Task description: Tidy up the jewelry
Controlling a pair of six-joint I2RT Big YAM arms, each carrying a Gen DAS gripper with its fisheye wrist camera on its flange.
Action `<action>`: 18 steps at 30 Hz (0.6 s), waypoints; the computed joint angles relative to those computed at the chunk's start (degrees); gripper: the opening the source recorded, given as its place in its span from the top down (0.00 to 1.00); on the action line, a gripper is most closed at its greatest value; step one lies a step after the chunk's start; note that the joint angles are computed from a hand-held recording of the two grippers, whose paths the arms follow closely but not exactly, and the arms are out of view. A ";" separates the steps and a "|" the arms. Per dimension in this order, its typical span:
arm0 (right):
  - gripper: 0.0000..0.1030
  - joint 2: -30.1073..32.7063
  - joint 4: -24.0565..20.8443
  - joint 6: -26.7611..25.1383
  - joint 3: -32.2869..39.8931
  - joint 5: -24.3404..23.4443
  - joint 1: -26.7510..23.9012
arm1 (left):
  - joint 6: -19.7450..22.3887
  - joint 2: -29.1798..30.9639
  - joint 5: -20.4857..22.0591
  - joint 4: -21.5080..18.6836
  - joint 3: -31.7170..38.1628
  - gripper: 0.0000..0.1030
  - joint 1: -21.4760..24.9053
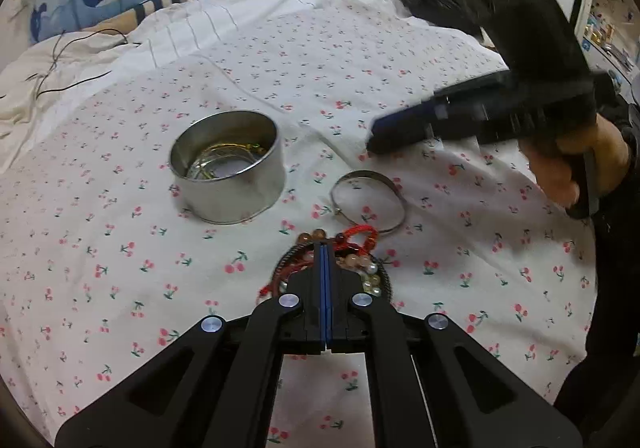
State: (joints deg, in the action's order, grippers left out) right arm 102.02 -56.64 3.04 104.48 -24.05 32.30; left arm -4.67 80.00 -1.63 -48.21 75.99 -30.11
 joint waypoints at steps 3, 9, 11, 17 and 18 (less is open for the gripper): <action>0.50 1.53 -3.19 -3.03 1.08 6.32 1.73 | 1.35 0.78 -0.51 -0.90 0.51 0.80 -0.90; 0.63 4.16 -6.58 -7.56 1.82 18.75 4.73 | 1.66 2.38 -1.27 -1.37 1.12 0.47 -2.13; 0.95 4.15 -6.69 -7.05 1.94 16.49 4.54 | -0.46 3.92 -0.01 -4.69 2.41 0.99 -0.67; 0.96 2.37 -3.64 -4.39 0.25 12.45 3.17 | -1.68 0.11 4.14 -0.92 0.76 1.00 1.29; 0.96 1.90 -2.75 -3.50 -0.23 11.49 2.71 | -1.90 -0.48 4.66 -0.40 0.46 1.00 1.63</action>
State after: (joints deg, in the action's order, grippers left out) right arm 103.92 -59.38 -0.46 104.25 -12.56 35.02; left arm -6.57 79.52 3.03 -48.61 76.45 -28.48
